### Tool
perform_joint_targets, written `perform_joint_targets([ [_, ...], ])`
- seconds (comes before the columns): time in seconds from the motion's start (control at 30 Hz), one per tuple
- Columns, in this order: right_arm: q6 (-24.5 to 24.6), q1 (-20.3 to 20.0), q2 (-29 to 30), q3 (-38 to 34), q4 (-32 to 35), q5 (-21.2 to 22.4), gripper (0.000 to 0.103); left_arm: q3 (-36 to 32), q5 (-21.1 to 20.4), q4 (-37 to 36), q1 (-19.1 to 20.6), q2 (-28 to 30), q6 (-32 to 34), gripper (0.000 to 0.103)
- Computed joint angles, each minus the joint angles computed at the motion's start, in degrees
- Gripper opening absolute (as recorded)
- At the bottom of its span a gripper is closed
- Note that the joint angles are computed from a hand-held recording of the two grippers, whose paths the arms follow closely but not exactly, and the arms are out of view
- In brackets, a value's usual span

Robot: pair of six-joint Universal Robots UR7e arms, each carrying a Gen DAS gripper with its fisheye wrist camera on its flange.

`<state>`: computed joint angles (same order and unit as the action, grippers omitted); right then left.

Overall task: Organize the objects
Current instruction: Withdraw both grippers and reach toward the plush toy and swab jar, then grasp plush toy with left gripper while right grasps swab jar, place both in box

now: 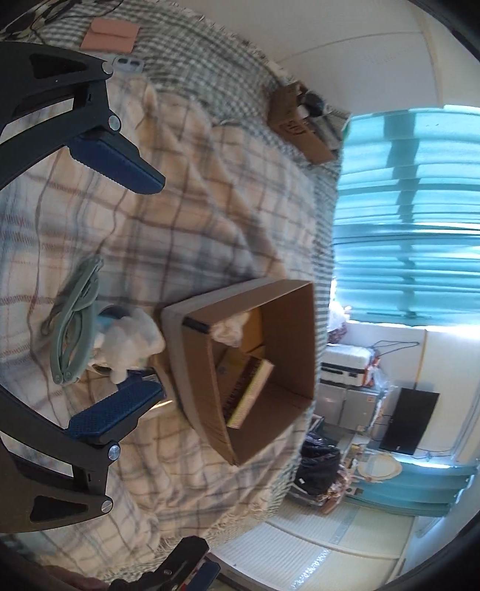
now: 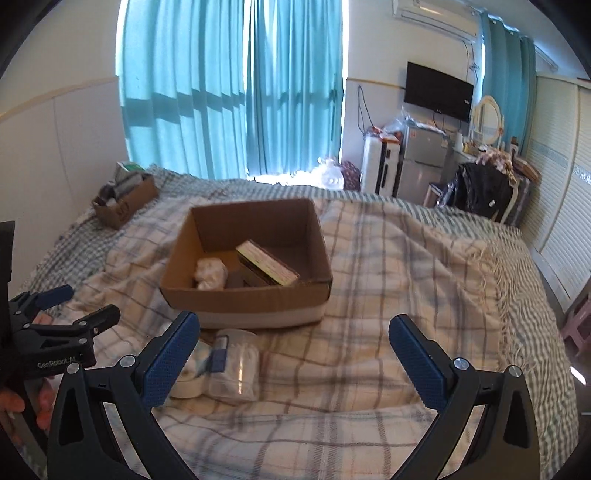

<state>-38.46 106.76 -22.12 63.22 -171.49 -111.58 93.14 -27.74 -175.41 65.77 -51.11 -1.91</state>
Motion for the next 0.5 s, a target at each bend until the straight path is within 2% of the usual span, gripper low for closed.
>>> perform_joint_targets([
  [0.13,2.6,-1.9,1.7,-2.9,8.6,0.4,0.103,-1.7,-2.5,3.1,2.0,2.2,-1.8,0.103],
  [0.37,7.9,-3.5,5.2,-8.8,18.7,-2.7,0.103,-6.5,-5.3,13.7,4.2,5.7,-4.1,0.101],
  [0.43,8.4,-3.6,5.4,-9.4,19.8,-2.6,0.103,-7.9,-6.7,14.9,4.6,6.7,-3.3,0.092],
  [0.5,8.5,-3.7,6.0,-10.4,21.1,-2.6,0.103,-9.2,-7.8,15.8,5.0,7.7,-2.1,0.055],
])
